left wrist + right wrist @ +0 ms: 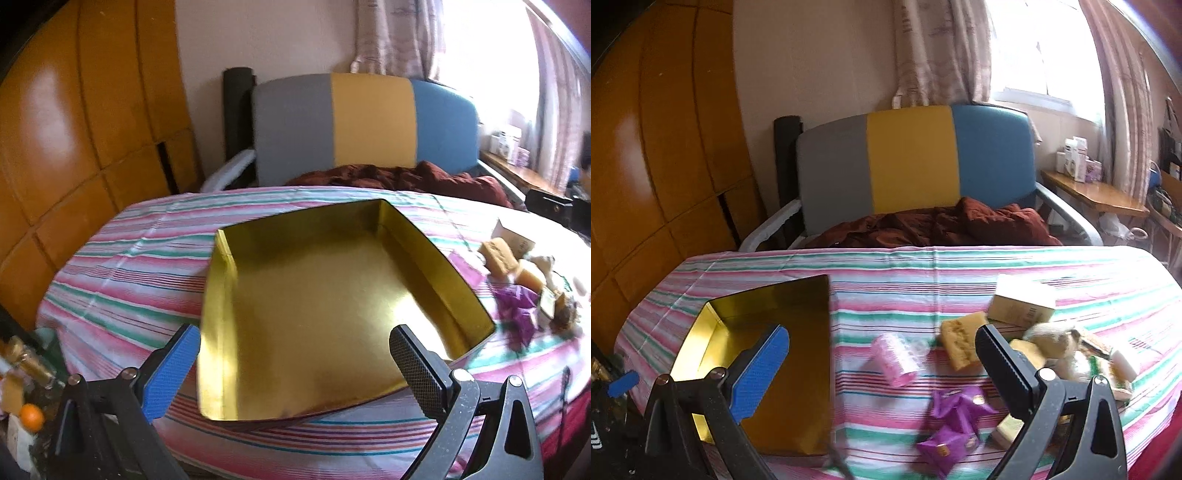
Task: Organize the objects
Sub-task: 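Move the left gripper from the gold tray toward the pink hair roller, then grasp the pink plastic hair roller with the left gripper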
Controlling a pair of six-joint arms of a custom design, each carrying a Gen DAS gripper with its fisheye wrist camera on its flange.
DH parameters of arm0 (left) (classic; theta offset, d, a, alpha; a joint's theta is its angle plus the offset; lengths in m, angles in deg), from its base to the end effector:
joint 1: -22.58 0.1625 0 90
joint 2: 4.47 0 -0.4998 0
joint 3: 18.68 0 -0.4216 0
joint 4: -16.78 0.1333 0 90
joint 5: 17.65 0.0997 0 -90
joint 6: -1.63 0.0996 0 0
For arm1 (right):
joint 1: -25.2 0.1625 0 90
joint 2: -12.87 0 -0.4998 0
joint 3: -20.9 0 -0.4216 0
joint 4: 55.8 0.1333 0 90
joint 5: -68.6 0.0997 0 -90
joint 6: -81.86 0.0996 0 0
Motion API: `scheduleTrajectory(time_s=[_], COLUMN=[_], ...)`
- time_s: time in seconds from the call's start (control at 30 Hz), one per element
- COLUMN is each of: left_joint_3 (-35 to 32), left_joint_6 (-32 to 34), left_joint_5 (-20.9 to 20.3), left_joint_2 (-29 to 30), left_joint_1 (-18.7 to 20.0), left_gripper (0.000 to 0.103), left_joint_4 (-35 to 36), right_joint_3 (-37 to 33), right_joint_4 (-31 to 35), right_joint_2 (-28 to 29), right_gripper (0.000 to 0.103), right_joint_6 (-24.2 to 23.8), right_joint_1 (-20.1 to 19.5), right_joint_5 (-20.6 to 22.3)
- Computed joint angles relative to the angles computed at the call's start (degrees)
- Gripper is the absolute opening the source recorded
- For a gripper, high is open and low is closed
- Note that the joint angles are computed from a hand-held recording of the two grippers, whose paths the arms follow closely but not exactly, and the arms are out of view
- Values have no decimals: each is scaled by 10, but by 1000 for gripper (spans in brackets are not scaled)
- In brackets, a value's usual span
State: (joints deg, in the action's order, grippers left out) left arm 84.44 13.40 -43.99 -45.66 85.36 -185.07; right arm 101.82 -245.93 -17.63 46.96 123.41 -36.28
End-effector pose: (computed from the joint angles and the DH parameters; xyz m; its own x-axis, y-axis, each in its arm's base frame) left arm -0.1097 -0.6998 0.1675 -0.6332 -0.2815 -0.7210 0.4328 0.6435 -0.6314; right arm 0.2262 -0.8132 0.1050 -0.7546 -0.3204 0.5726 -0.6390 0.5569 -0.5306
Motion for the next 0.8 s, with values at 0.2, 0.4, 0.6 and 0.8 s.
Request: scheduleTrajectory(time_s=[0.2, 0.4, 0.6, 0.8], left_joint_3=[-3, -25, -65, -143], left_joint_6=[12, 40, 56, 162], left_joint_5=[-59, -108, -161, -215], left_joint_2=[-4, 4, 15, 46], left_joint_1=[2, 1, 1, 3], left_gripper=[103, 103, 103, 103], left_joint_4=[23, 59, 126, 237], right_joint_3=[-20, -54, -96, -110], right_joint_4=[5, 18, 45, 103], right_joint_2=[-11, -20, -12, -17], right_gripper=[103, 103, 103, 103], right_joint_6=[25, 57, 56, 124], right_joint_1=[-16, -37, -57, -80], right_joint_5=[-29, -51, -74, -48])
